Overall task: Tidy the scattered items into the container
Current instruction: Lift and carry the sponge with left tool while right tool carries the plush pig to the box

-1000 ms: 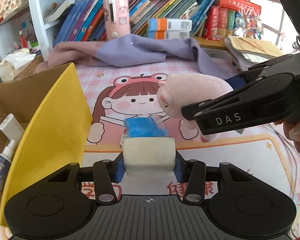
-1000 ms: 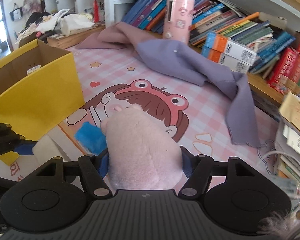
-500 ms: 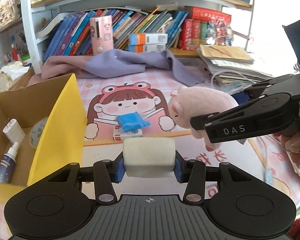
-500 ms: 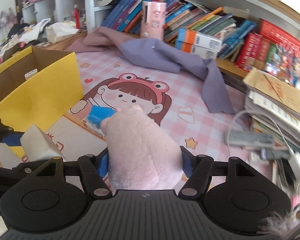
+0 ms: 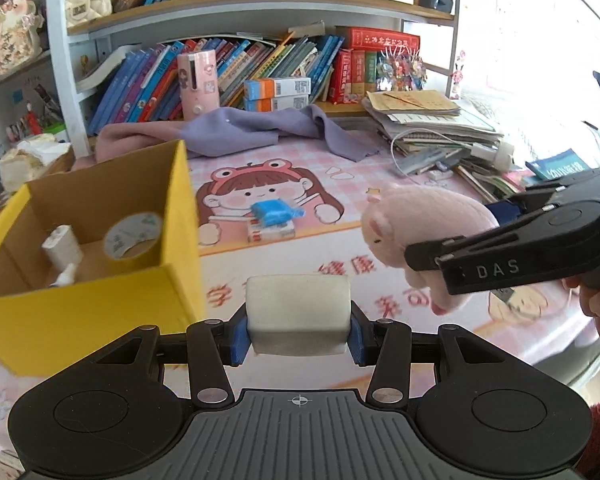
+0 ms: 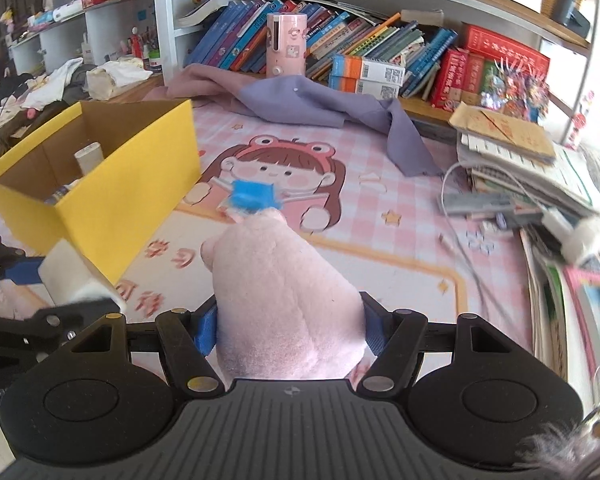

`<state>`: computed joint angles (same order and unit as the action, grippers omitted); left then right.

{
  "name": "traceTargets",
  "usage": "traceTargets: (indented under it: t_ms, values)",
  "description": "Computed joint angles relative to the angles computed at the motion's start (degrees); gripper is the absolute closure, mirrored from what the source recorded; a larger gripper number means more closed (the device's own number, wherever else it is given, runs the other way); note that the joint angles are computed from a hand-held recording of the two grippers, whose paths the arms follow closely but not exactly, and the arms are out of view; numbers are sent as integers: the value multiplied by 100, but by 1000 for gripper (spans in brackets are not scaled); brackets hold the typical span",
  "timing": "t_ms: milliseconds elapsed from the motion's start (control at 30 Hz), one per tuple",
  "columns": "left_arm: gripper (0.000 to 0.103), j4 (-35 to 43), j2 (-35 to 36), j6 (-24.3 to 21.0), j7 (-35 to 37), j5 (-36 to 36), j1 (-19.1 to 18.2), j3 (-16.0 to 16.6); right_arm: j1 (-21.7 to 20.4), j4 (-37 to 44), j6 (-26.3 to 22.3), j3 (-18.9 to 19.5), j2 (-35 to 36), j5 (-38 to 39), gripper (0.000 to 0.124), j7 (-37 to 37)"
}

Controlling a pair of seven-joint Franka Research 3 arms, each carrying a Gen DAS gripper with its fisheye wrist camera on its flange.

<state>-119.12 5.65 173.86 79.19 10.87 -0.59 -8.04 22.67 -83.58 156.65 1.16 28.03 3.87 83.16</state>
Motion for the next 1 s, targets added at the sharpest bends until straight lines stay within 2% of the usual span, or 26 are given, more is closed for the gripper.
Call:
traceTargets:
  t_ms: [200,467,633,1000]
  values:
    - [58,-801,-639,200,242,-282,86,98,375,-845,218,-118,-563,-336,58,642]
    - [58,-1570,-1303,283,506,-650,-83,454,611,-1486,540,66,-996,-642,58,833]
    - [58,-1911,-1627,277,529,-645,-152,618,714,-1686,582,166,-1141,-726,58,895]
    - [58,-2386,-2087,254,112,-300,61,728,877,-1675,513,335,-1154,-813,58,754]
